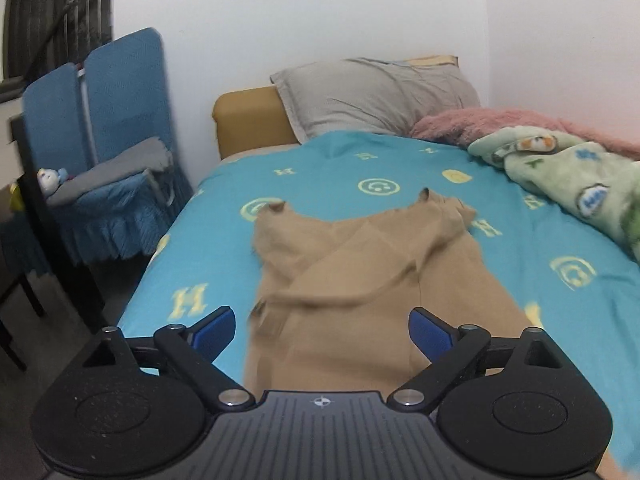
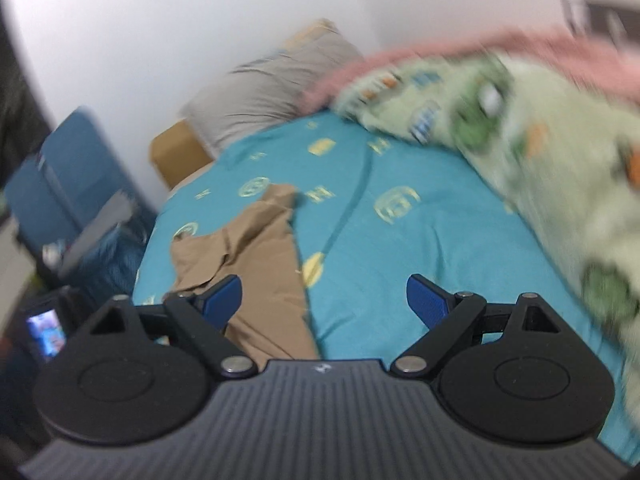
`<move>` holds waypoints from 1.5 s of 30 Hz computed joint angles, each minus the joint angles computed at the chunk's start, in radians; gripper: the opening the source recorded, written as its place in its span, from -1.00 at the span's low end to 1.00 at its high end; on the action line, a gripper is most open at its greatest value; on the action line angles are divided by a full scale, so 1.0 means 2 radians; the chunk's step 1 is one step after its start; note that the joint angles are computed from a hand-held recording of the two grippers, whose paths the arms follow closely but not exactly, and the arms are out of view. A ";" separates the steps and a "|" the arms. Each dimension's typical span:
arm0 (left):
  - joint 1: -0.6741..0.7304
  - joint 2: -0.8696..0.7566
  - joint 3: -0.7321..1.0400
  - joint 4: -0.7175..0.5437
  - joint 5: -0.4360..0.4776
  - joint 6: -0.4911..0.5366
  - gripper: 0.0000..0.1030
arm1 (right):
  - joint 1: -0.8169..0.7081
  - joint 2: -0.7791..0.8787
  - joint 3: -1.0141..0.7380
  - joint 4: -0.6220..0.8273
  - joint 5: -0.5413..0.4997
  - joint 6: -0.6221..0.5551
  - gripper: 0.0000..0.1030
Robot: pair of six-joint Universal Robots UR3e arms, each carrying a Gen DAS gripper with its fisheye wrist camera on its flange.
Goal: Fold clothes
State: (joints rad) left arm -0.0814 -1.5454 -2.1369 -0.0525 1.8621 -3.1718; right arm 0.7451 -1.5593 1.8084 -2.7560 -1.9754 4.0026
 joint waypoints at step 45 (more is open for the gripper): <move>0.166 -0.226 0.406 -0.368 -0.225 0.122 -0.08 | -0.087 0.002 0.069 -0.077 0.144 0.051 0.76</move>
